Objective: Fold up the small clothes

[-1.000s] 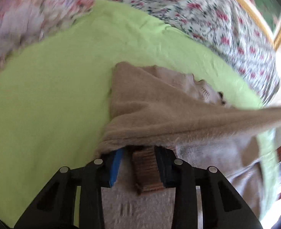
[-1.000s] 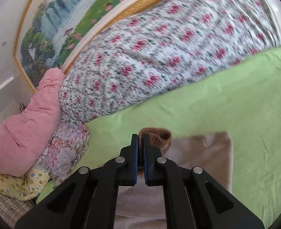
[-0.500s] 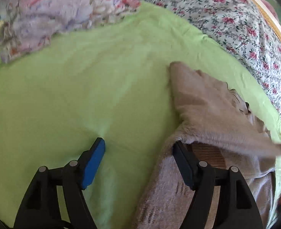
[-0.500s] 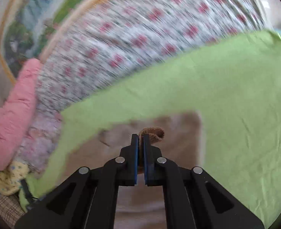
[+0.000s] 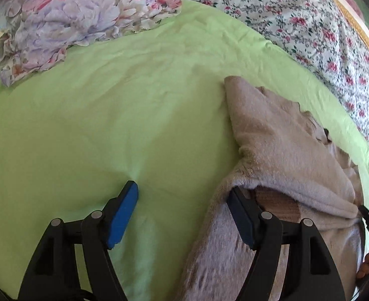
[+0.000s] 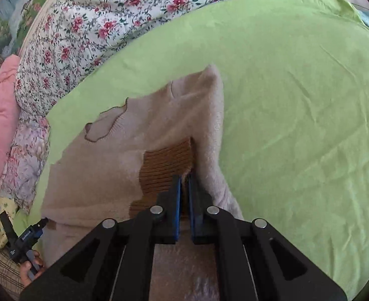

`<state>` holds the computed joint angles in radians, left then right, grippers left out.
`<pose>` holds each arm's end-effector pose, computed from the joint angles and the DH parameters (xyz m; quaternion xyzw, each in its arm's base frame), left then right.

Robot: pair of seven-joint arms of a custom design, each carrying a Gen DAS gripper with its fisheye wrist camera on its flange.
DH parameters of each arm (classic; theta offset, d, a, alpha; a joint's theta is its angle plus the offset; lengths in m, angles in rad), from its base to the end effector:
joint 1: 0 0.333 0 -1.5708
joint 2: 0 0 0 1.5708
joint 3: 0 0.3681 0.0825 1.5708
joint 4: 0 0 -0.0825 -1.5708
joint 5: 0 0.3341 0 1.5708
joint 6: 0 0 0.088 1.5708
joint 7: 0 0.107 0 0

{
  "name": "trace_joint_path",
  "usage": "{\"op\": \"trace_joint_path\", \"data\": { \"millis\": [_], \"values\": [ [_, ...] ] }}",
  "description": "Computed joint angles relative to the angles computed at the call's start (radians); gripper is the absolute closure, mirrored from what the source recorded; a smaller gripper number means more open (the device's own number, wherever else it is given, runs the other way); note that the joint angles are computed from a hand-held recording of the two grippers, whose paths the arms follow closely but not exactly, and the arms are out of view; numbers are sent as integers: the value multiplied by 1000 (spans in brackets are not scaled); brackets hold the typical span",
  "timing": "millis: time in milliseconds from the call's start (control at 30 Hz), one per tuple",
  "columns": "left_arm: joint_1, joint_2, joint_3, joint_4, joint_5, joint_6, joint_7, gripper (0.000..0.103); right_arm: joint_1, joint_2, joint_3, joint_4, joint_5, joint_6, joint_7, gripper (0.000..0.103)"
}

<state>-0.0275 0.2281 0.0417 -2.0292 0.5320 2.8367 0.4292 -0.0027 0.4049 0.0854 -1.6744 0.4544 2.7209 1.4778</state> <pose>0.6023 -0.0198 0.4779 -0.8587 0.4051 -0.2347 0.2082 0.6850 0.0299 0.5122 -0.5940 0.7253 -0.0999 0.3334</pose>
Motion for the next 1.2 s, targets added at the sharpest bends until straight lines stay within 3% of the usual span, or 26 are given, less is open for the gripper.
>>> {"op": "trace_joint_path", "data": {
  "millis": [67,167,233,300,467,567,600,633,700,767,800,867,933,1033,1100,1200],
  "values": [
    [64,-33,-69,-49,-128,86,144,33,5,-25,-12,-16,-5,-9,29,94],
    [189,-50,-221,-63,-420,162,465,31,20,-80,-23,-73,-20,63,39,94],
    [277,-14,-333,3,-615,129,667,22,-1,-90,13,-72,29,84,-4,94],
    [309,53,-372,105,-717,62,759,22,-11,-83,39,-53,72,72,-43,94],
    [284,236,-339,373,-797,-174,822,22,14,-19,63,29,101,13,-127,94],
    [231,273,-280,420,-794,-162,832,24,36,25,50,82,72,-40,-115,94],
    [199,274,-245,424,-769,-144,831,47,44,38,43,96,58,-56,-106,94],
    [182,276,-232,424,-755,-127,848,95,58,51,27,111,29,-77,-82,94],
    [157,269,-209,400,-751,-68,847,93,80,54,0,106,-13,-73,-52,94],
    [88,260,-126,376,-673,-32,779,93,125,62,-70,101,-146,-66,71,94],
    [75,259,-109,366,-655,-22,759,93,98,65,-54,84,-140,-54,92,94],
    [60,252,-91,339,-626,14,721,93,2,51,44,40,30,-10,0,96],
    [40,235,-66,313,-588,43,680,93,-3,20,45,9,56,-1,1,94],
    [-29,199,21,279,-480,47,577,92,3,-53,50,-68,80,37,-22,93],
    [-28,166,22,251,-440,19,543,87,-13,-100,74,-121,148,48,-80,91],
    [5,76,-20,126,-435,78,528,87,-1,-192,82,-229,247,82,-167,70]
  ]
}}
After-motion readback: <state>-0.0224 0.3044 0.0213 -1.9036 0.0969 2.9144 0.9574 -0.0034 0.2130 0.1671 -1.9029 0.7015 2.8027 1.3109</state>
